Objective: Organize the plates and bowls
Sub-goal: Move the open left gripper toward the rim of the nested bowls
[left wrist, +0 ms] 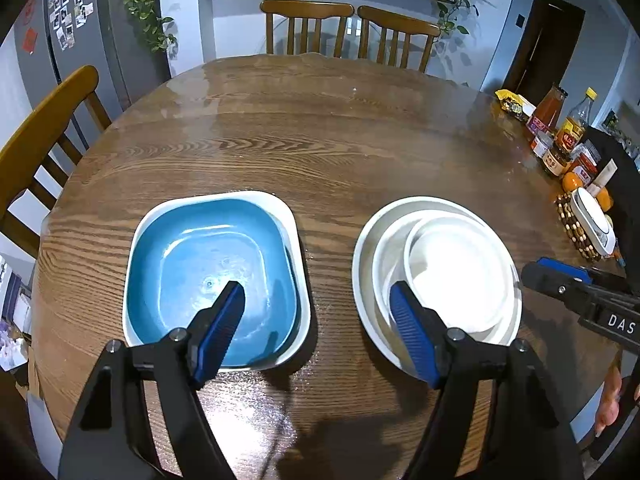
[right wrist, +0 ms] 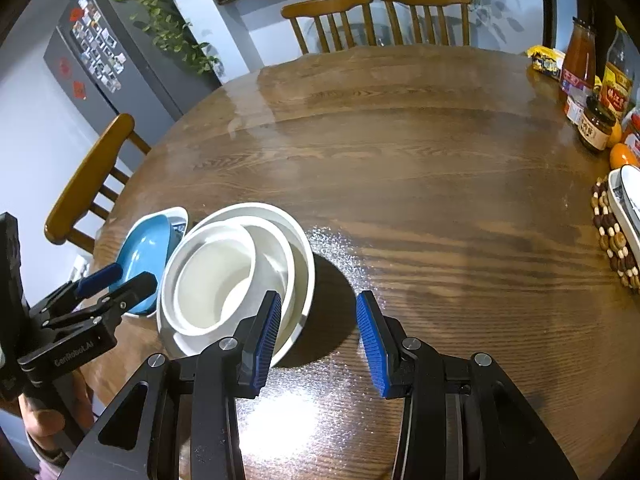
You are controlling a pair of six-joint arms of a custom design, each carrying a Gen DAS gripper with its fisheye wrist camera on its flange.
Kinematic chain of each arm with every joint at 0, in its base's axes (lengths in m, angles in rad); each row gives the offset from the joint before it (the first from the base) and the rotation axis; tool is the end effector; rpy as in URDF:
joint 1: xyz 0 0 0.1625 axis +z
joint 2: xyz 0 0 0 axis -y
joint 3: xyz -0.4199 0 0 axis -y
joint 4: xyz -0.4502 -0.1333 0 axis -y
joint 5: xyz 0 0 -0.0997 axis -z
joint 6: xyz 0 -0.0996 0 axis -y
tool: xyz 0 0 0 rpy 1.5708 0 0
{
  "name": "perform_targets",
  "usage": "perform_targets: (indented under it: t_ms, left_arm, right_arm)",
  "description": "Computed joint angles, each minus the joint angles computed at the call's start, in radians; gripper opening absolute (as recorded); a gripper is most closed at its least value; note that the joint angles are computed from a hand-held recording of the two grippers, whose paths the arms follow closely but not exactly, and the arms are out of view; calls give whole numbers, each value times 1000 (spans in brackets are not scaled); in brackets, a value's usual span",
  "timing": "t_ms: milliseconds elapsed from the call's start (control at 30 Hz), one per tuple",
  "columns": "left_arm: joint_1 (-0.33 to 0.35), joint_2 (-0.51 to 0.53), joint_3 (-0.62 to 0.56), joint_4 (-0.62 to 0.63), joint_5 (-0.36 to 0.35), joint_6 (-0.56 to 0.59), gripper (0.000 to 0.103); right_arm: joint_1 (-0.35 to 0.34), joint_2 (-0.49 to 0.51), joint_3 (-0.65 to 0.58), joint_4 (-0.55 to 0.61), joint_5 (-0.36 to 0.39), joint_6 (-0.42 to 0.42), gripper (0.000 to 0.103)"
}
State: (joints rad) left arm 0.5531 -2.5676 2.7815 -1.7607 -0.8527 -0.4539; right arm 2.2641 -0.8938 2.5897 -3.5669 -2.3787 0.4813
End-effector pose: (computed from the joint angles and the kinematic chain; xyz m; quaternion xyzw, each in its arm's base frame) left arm -0.0531 -0.2665 0.2176 0.2645 0.8980 -0.2275 0.2680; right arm 0.2532 -0.2088 0.0068 0.0377 -0.9103 0.3298 0.2473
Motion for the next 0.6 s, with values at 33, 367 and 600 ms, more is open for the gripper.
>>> perform_targets:
  t_ms: [33,367,600]
  left_arm:
    - [0,2,1,-1,1,1,73]
    - [29,41,-1,-60,-46,29,68]
    - [79,106,-17,-123,-96,62,60]
  right_arm:
    - [-1,1,-1,2,0,0,42]
    - [-30,7,4,-14,26,-13,42]
    - [-36,-1,7,-9,28,-19,39]
